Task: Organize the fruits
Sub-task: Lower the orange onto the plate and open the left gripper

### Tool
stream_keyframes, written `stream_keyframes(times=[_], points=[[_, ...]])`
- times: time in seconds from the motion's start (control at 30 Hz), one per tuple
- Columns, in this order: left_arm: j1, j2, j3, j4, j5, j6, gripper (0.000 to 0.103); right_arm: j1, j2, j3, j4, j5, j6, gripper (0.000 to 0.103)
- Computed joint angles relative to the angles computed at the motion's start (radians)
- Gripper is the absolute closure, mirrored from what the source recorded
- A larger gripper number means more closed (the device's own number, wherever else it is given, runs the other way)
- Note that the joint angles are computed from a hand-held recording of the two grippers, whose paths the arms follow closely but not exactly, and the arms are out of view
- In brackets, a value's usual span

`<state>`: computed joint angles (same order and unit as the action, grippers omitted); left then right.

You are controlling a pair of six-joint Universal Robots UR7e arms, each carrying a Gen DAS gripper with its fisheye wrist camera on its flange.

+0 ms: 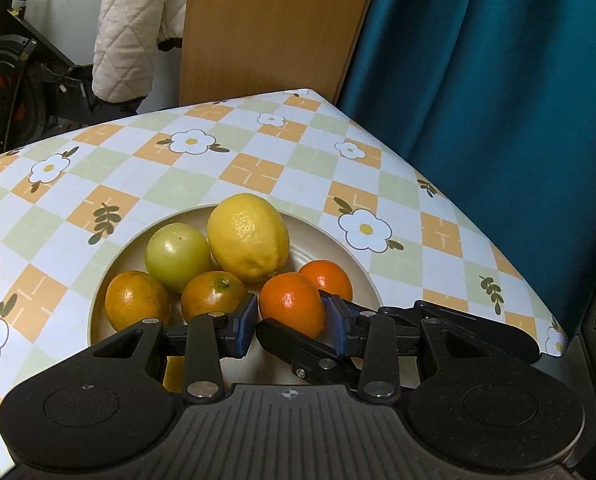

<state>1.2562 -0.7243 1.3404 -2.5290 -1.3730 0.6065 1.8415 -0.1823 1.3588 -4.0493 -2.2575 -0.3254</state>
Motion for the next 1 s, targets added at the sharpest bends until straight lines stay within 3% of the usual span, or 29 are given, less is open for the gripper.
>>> stream_keyframes(times=[0.5, 1.0], points=[[0.005, -0.012, 0.015, -0.033, -0.012, 0.004, 0.063, 0.015, 0.015, -0.03, 0.0, -0.065, -0.022, 0.07], [0.035, -0.091, 0.035, -0.066, -0.079, -0.005, 0.062, 0.068, 0.028, -0.076, -0.013, -0.074, -0.088, 0.069]])
